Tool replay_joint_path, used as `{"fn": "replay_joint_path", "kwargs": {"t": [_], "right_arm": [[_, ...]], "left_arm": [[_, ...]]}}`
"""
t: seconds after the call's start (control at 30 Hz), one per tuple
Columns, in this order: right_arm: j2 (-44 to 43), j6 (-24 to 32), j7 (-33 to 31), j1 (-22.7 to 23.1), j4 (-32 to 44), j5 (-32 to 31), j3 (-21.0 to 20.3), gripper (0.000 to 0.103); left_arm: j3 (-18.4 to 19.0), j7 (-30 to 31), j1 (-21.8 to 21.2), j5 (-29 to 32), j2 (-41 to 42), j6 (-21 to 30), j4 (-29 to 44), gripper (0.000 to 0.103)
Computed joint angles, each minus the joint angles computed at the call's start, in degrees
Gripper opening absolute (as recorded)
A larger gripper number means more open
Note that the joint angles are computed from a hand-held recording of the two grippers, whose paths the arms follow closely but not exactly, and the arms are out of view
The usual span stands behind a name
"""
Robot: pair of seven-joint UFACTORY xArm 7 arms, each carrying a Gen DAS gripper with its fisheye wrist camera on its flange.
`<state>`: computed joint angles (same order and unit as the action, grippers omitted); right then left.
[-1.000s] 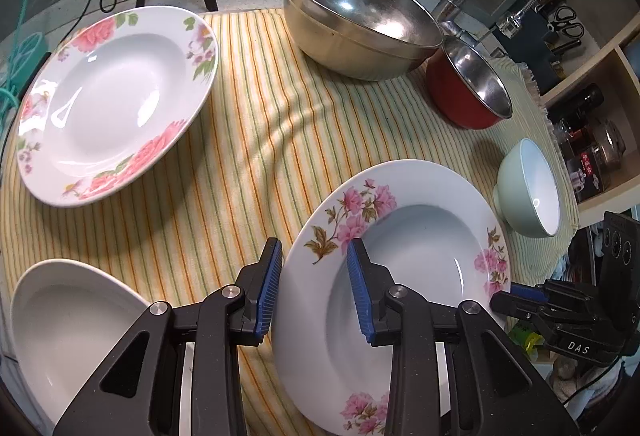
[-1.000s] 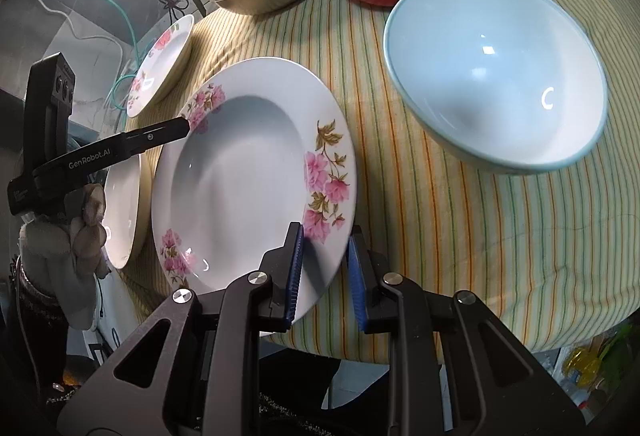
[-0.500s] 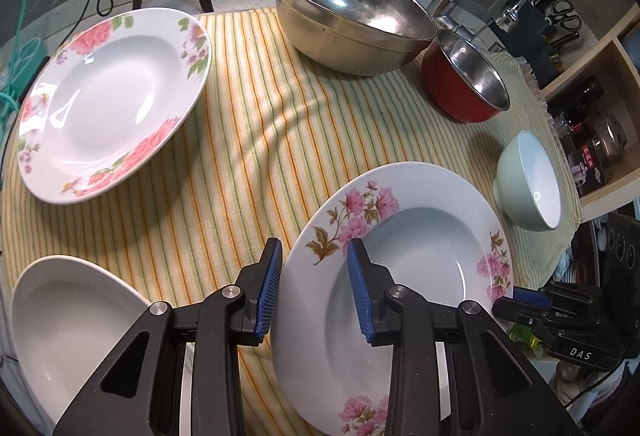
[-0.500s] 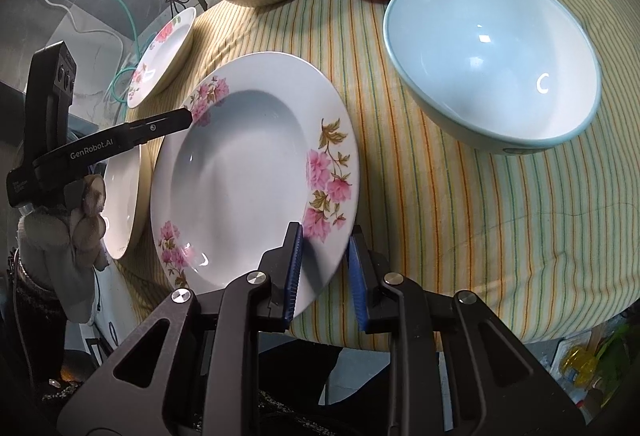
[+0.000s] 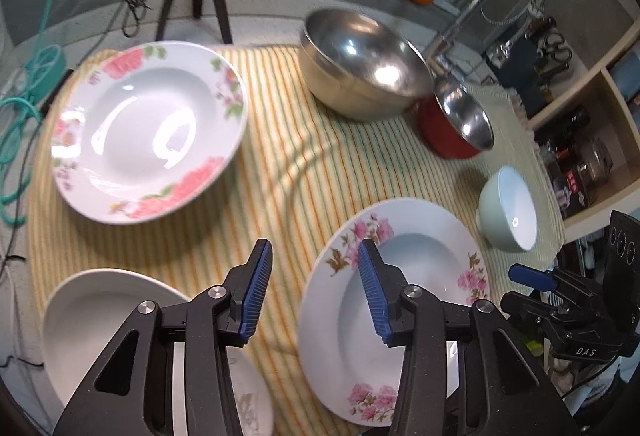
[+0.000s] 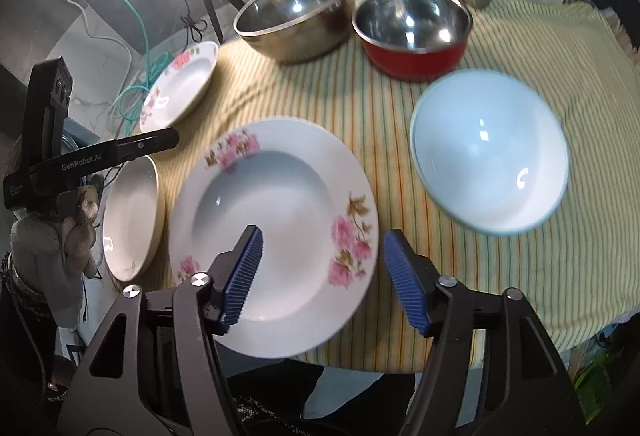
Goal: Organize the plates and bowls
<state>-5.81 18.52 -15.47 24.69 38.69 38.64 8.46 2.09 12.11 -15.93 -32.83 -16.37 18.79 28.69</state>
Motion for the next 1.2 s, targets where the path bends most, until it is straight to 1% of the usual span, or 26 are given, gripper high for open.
{"fn": "replay_joint_path", "kwargs": {"t": [0.03,0.07,0.17,0.27,0.4,0.47,0.53,0.67,0.8,0.87,0.9,1.0,1.07,1.1,1.2], "right_arm": [[0.08,-0.37,-0.13,0.08,0.46,-0.09,0.08,0.073],[0.27,-0.64,-0.45,0.16,1.05,-0.16,0.11,0.073],[1.31,-1.21,-0.56,0.39,2.89,-0.23,0.46,0.073],[3.32,-0.9,-2.42,0.83,5.62,2.52,1.07,0.073],[5.9,-1.27,-1.46,0.68,8.79,1.43,2.8,0.073],[7.3,-1.03,-2.69,0.48,10.79,3.21,3.64,0.073],[8.68,-1.29,-2.31,0.44,12.53,3.24,4.51,0.073],[12.98,-1.89,-0.52,0.16,17.51,1.33,6.15,0.073],[17.2,-2.48,2.8,-0.01,22.14,-2.51,7.59,0.073],[19.83,-2.08,4.11,-0.34,25.16,-4.05,8.4,0.073],[21.3,-1.75,6.06,0.1,26.79,-6.25,8.05,0.073],[25.13,-0.38,9.44,-0.25,31.27,-9.61,8.57,0.073],[27.48,0.15,11.8,0.19,34.06,-12.37,8.3,0.073],[28.41,0.37,12.55,0.2,35.12,-13.54,8.35,0.072],[31.97,2.32,15.24,0.96,39.61,-17.66,7.9,0.06]], "left_arm": [[0.19,-0.2,0.62,0.35,-1.2,-0.15,-0.58,0.051],[0.42,-0.52,1.24,0.86,-2.18,-0.38,-1.08,0.053],[1.57,-1.6,3.11,2.71,-4.86,-0.85,-2.33,0.053],[3.2,-2.42,4.67,4.0,-6.73,-1.07,-3.24,0.053],[5.08,-3.21,7.44,6.51,-8.67,-1.28,-4.59,0.053],[6.46,-2.92,8.42,7.08,-9.1,-1.1,-4.84,0.053],[7.37,-2.6,9.49,7.66,-9.39,-1.3,-5.23,0.053],[9.82,-0.36,10.08,7.15,-8.52,-1.64,-4.71,0.053],[13.43,4.81,8.79,3.32,-5.55,-1.89,-2.32,0.053],[14.23,7.69,8.48,1.09,-3.49,-2.15,-0.77,0.053],[14.63,9.3,8.28,-0.42,-2.26,-2.14,0.14,0.053],[15.96,14.8,7.42,-6.54,1.93,-1.55,3.4,0.053],[15.85,17.6,7.6,-9.53,4.84,-1.28,5.44,0.053],[15.54,18.49,7.98,-10.53,6.33,-0.95,6.47,0.053],[14.67,21.36,9.4,-13.83,10.49,0.82,9.46,0.05]]}}
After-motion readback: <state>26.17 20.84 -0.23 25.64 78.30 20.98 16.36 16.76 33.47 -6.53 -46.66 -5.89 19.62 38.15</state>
